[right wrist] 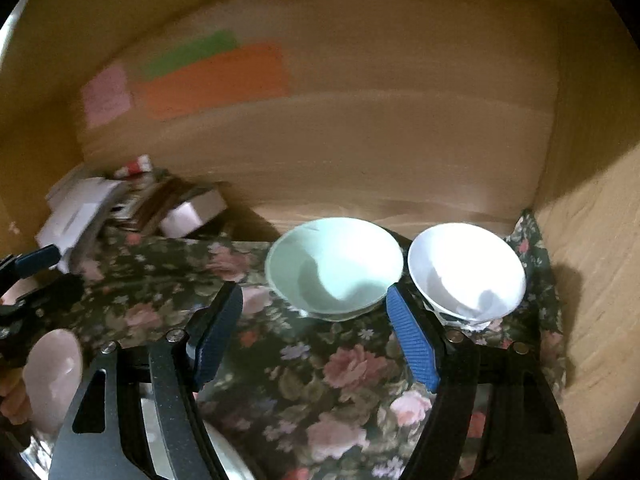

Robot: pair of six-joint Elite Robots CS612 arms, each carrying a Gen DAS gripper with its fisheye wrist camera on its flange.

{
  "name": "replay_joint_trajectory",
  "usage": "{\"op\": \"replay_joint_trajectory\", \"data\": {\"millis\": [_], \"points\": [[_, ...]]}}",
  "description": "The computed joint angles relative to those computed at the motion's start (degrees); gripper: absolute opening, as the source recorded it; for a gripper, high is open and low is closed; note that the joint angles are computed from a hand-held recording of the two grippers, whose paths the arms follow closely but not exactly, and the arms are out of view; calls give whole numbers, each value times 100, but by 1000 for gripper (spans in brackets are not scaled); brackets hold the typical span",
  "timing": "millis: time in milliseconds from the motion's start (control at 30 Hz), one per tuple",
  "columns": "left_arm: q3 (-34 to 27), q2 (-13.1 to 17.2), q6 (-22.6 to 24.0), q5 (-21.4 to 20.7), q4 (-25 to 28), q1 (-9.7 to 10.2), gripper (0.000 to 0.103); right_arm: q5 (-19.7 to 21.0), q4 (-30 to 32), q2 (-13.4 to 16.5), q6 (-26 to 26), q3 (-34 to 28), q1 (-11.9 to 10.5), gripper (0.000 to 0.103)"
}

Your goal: Organize plates and bowls

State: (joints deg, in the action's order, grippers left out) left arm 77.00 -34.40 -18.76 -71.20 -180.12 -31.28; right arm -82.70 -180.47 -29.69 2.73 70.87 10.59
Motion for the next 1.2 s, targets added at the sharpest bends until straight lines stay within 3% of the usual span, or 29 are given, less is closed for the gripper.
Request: {"op": "replay_joint_trajectory", "data": {"millis": [100,367,633,867,1200], "points": [[-249,129,0,-142,312,47,91,-95,368,183,39,-318,-7,71],[-714,390,16,-290,848,128,91,-221,1392,589,178,-1055,-45,51],[-847,492,-36,-289,987,156,91,-519,1635,738,37,-1291,-15,47],[-864,520,-68,-291,1022,162,91,194,1924,791,523,-1354,-169,44],[-846,518,-69,-257,1005,155,91,-145,2430,946,-27,-1679,-81,29]]}}
